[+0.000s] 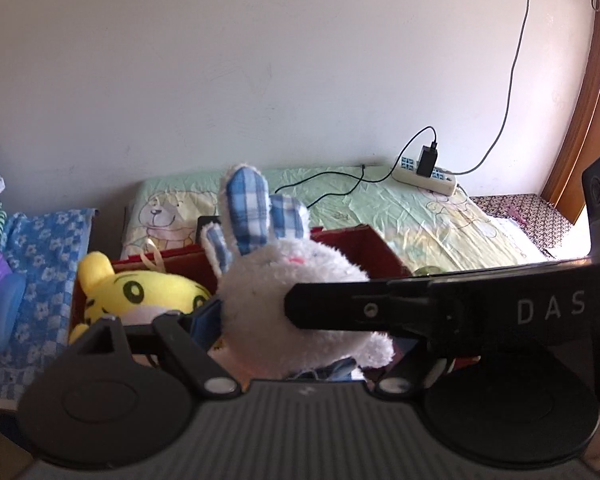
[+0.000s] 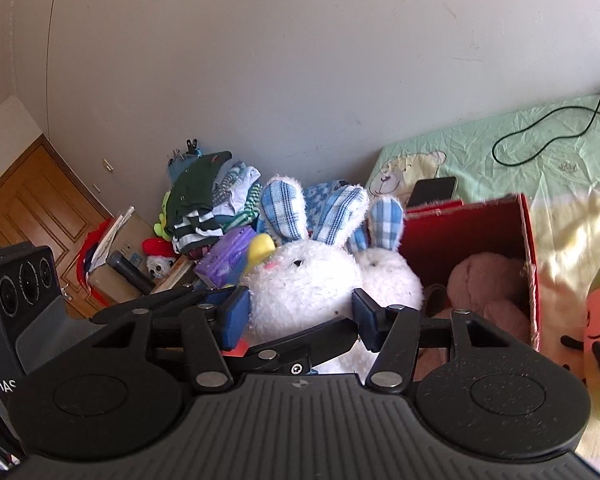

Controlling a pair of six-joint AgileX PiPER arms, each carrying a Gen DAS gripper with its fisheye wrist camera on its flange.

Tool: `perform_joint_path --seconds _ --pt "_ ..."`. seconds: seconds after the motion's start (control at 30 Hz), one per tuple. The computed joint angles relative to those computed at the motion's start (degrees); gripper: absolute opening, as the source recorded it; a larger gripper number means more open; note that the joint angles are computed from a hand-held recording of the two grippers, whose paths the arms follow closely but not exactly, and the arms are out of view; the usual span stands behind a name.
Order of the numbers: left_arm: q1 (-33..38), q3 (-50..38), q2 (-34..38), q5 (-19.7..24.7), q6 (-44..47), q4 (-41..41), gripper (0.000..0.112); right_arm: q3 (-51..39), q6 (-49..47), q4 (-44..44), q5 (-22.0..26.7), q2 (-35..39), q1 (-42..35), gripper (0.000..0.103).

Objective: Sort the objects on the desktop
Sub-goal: 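Lower the bow-tie bunny into the red box beside the tiger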

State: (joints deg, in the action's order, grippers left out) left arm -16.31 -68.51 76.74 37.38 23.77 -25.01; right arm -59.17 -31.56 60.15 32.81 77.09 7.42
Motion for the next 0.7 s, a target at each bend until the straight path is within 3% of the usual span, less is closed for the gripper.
perform_joint_path --seconds 0.13,0.37,0.7 --pt "-0.62 3.41 0.21 -2.26 0.44 1.9 0.083 3.93 -7.59 5.69 -0.98 0.32 -0.09 0.057" --pt "1.22 5.47 0.6 2.9 3.02 0.58 0.086 4.69 -2.2 3.52 5.64 1.69 -1.4 0.057" --pt "2.55 4.33 3.28 4.99 1.83 -0.01 0.092 2.22 5.06 -0.54 7.61 3.14 -1.04 0.064"
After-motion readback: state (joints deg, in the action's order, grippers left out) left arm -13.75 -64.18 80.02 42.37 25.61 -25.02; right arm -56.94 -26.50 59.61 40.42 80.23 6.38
